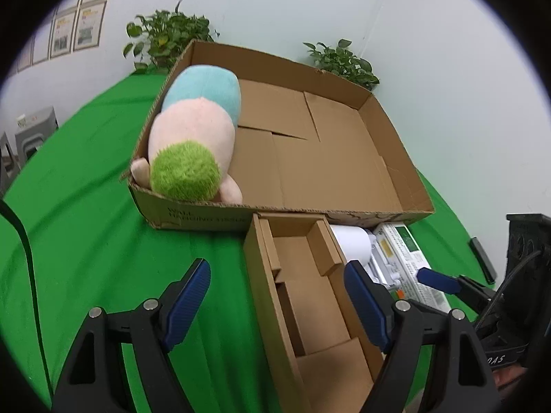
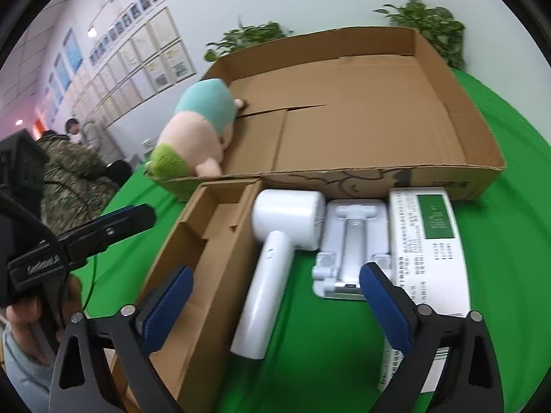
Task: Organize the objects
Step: 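Move the left gripper to the cardboard insert tray's wall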
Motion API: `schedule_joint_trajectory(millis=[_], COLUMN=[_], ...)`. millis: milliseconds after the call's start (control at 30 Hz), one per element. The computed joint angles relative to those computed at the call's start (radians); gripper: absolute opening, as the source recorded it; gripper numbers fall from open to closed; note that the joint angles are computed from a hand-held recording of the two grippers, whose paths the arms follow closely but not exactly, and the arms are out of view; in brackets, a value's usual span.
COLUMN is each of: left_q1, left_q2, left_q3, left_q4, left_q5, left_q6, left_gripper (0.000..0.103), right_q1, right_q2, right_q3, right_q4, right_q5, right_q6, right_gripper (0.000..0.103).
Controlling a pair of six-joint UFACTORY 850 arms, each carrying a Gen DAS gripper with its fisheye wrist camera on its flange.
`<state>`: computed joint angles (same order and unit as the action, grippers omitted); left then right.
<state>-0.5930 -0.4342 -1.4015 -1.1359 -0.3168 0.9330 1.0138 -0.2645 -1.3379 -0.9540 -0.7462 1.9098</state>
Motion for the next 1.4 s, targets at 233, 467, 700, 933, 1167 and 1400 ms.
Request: schedule_joint_trajectory(millis=[233, 467, 700, 933, 1167, 1400], left_q1=[0.034, 0.03, 0.037, 0.025, 0.008, 0.003], left_q2=[0.027, 0.075, 0.147, 0.16, 0.074, -0.026], left_q3=[0.047, 0.081, 0.101, 0.108, 0.046, -0.044], left_q4=[-0.08, -0.076, -0.056, -0.005, 0.155, 0.253], left_q5=[-0.252, -0.372, -0.372, -0.307, -0.227, -0.239], left_q6=[0.087, 0.092, 0.046, -0.026, -0.195, -0.278], left_gripper=[0.072, 0.072, 0.072, 0.072, 0.072, 0.058], right_q1=[0.026, 0.051, 0.066, 0.121, 0.129, 0.014], right_q2=[0.02, 0.052, 0.052, 0.019, -0.103, -0.106], right_q3=[0.028, 0.031, -0.047, -0.128, -0.213, -0.148], right_q4=[-0.045, -0.103, 0.084, 0.206, 0.159, 0.182], right_q5=[0.181, 0.347, 0.299, 0.194, -0.189, 0.035], right_q6=[-0.06, -0.116, -0.36, -0.518, -0.569, -0.442], right_gripper=[0.091, 0.09, 0.089, 0.089, 0.091, 0.089])
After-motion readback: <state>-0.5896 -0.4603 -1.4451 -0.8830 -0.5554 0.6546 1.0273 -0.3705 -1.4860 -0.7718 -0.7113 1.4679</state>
